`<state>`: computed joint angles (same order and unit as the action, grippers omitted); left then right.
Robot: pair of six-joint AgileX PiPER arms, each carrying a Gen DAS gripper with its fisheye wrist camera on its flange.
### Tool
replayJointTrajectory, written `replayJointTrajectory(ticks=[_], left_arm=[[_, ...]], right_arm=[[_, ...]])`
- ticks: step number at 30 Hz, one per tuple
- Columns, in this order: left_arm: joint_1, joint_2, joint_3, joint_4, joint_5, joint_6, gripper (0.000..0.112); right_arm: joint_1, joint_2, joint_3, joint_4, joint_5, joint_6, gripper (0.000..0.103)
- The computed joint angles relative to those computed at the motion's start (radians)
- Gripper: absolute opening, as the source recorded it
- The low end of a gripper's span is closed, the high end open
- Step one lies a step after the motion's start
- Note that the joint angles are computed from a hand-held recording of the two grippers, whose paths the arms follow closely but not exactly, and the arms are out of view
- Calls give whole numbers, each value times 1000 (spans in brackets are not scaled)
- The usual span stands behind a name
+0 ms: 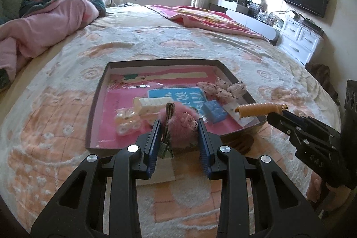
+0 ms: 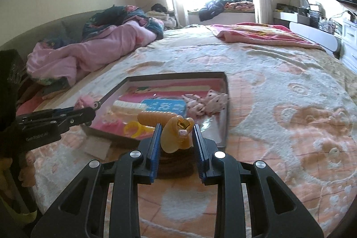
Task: Organize jewelry
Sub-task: 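Lift the keychain and hair tie and carry both over the tray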
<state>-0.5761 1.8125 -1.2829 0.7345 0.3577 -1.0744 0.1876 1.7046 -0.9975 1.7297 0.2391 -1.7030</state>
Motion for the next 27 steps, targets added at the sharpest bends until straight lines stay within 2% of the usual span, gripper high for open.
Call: replayJointTrajectory(ticks=[19,27], left_arm=[[-1,144,-186,-130,43,155,24],[6,210,-258,-165,70,197,24]], right_arm=[[-48,67,-91,-11,-49,28,26],[-54,133,-170,-173,-61,198,26]])
